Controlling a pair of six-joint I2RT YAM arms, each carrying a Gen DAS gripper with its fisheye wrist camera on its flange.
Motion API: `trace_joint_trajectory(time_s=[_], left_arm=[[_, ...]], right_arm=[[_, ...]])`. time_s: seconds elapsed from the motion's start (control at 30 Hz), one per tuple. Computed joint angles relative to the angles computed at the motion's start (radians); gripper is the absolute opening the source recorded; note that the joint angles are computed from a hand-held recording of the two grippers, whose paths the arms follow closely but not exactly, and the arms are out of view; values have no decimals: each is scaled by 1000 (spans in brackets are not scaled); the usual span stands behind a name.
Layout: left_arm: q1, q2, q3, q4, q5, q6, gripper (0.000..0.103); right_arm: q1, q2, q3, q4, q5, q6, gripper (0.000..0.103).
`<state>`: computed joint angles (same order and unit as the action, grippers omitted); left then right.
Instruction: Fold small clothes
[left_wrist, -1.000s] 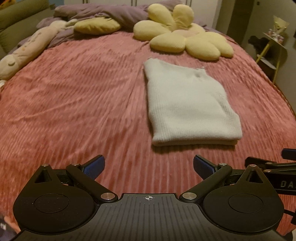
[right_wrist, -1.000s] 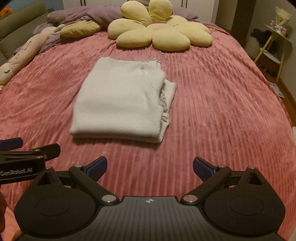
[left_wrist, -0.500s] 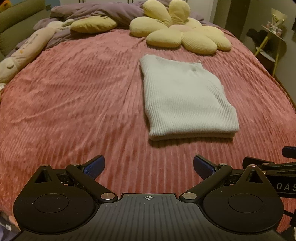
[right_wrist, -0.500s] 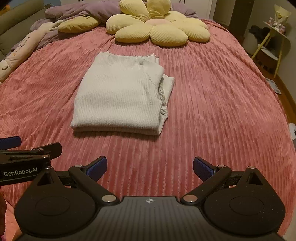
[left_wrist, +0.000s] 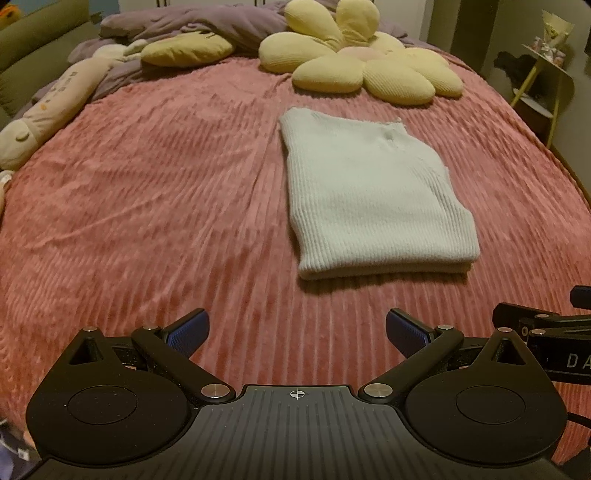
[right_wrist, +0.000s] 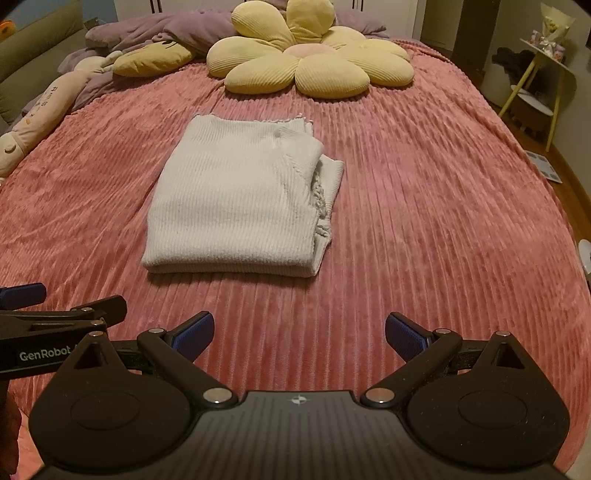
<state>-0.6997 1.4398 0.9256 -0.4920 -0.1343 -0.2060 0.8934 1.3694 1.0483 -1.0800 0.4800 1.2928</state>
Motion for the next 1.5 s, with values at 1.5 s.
trace_joint_trajectory(time_s=[1.5], left_arm=[[-9, 33, 28, -34, -4, -9, 103]], right_arm=[[-16, -5, 5, -7, -24, -6, 99]])
